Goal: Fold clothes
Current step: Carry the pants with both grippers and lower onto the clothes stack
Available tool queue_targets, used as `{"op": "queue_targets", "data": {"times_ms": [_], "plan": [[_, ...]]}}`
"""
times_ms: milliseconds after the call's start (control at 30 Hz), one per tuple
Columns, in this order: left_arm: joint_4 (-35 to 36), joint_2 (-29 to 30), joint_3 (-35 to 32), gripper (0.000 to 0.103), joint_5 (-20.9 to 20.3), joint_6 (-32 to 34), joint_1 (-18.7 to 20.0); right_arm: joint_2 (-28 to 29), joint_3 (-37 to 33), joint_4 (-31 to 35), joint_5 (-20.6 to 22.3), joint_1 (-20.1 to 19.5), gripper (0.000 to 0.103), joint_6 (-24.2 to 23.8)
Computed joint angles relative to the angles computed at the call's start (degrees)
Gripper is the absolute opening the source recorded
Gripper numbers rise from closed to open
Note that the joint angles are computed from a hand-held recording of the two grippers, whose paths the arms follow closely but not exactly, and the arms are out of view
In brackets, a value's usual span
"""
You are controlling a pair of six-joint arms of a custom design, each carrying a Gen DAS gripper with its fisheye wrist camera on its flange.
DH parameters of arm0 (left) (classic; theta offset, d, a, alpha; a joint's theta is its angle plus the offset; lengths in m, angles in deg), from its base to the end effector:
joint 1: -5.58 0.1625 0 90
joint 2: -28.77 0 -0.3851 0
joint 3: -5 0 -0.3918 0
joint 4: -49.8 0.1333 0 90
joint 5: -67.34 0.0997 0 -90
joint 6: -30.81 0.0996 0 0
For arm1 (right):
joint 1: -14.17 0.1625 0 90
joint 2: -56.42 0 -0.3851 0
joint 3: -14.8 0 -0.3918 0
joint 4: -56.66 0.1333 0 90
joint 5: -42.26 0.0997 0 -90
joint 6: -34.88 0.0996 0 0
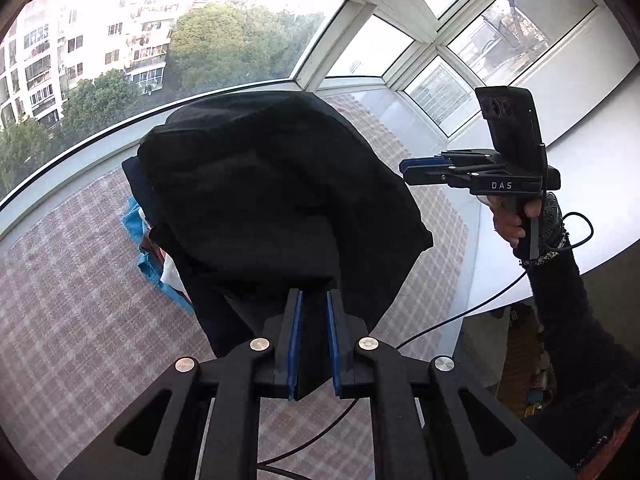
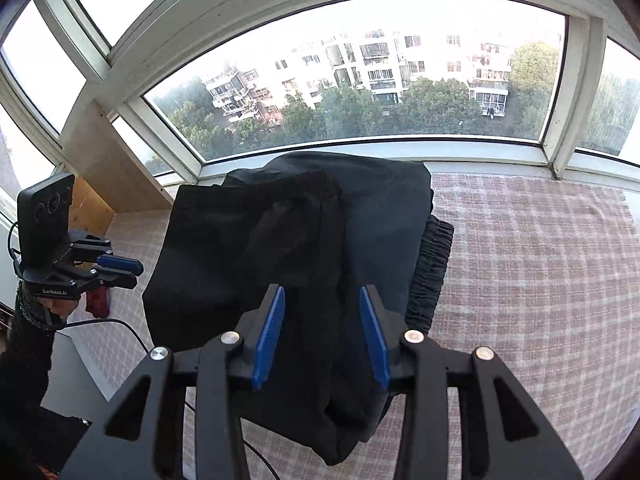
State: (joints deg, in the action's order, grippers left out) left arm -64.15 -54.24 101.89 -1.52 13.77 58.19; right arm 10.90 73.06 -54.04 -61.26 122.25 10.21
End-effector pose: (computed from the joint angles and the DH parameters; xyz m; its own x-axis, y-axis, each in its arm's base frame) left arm -0.1944 -0.5331 0.3767 -0.9203 0.2644 -0.2883 0.3433 0.8992 -0.2712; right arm 0.3417 -0.6923 0.2688 -0.7208 -0.6392 0.2682 -0.6693 0.7424 -0.0292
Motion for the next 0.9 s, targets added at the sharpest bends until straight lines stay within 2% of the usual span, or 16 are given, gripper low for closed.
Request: {"op": "queue_targets", "data": {"times_ms": [100, 233, 367, 400, 467, 533, 600, 667, 800, 900], "plan": [[-0.1, 1.0, -2.6, 0.016, 2.9, -0.7, 1.2, 5.6, -5.9, 1.2, -0.2, 0.2, 0.042, 1.0], [-0.8, 5.5, -6.8, 0.016, 1.9, -0.4, 4.2, 10.9, -11.3, 4.6, 0.1, 0.2, 0.042, 1.4], [0.0, 10.0, -10.3, 0.019, 3.2, 0.2, 6.1, 13.2, -13.0, 5.2, -0.1, 0.0, 0.042, 0.7], [0.2, 10.9, -11.0, 0.019, 3.2, 0.2, 6.6, 13.3, -13.1, 5.2, 0.8, -0.1, 0.041, 0.9], [0.1, 12.0, -11.7, 0.019, 3.6, 0.5, 7.2, 12.3, -11.9, 4.8, 2.7, -0.2, 0.016, 0.4], [-0.8, 12.1, -11.3, 0.019, 4.3, 1.4, 7.1, 10.6, -9.8, 3.7, 4.0, -0.2, 0.008, -0.8], [-1.8, 11.4, -10.2, 0.014, 5.2, 2.4, 6.6, 8.1, -6.3, 0.9, 4.3, 0.3, 0.008, -2.9], [-2.2, 10.5, -9.2, 0.001, 6.6, 3.2, 5.9, 5.9, -4.1, -1.2, 5.3, 0.8, 0.007, -3.3], [-3.1, 9.0, -8.8, 0.0, 6.7, 5.3, 3.7, 2.4, -1.4, -5.6, 7.9, 1.3, 0.007, -4.2], [-4.9, 10.2, -10.6, 0.0, 8.0, 8.3, 2.1, 2.8, -3.2, -7.4, 6.5, 0.9, 0.007, -3.7]]}}
